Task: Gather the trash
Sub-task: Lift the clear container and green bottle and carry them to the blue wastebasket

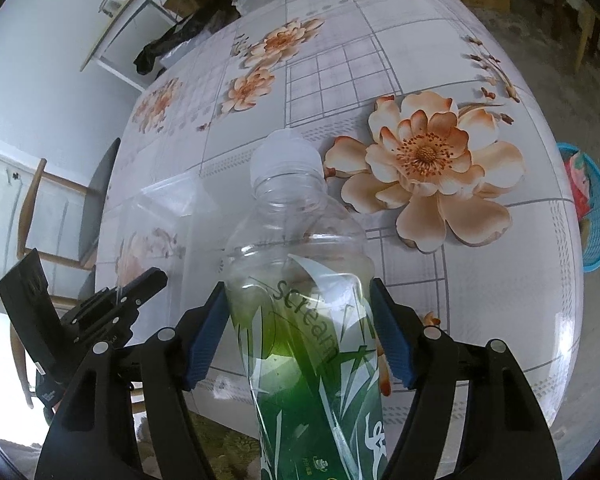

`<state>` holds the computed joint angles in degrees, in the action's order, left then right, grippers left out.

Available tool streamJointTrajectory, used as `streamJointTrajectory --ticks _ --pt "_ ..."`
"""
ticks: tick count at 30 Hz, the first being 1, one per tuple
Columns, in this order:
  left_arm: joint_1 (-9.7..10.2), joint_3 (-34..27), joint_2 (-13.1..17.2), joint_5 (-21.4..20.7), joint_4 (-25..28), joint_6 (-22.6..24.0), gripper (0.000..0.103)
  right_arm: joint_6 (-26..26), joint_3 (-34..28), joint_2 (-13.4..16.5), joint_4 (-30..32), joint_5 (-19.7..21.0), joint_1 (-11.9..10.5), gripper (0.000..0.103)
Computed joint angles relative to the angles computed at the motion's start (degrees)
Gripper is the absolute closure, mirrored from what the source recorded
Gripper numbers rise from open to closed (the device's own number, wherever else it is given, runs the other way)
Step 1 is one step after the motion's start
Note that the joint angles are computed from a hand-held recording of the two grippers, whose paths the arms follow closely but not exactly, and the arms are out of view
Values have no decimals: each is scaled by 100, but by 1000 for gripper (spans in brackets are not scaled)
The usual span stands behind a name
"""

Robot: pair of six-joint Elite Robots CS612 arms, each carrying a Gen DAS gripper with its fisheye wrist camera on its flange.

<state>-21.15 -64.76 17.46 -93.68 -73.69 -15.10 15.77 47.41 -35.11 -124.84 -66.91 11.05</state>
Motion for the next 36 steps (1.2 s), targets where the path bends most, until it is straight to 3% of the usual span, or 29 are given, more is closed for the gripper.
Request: streamJointTrajectory --ticks 15,22,28,32,36 --pt "-18 -96 23 -127 -129 15 100 189 212 -109 -350 98 -28 36" --pt "-6 -97 -3 -375 -269 -106 100 423 462 -214 -748 399 -112 36" --pt "-49 -27 -43 -582 -410 -89 101 831 883 -360 -1393 745 -225 36" --pt "-98 110 -137 -716 -565 42 101 1396 1376 -539 -2294 1054 -391 36" --pt "-166 452 -334 -930 -892 338 101 2004 2039 -880 -3351 824 -578 36"
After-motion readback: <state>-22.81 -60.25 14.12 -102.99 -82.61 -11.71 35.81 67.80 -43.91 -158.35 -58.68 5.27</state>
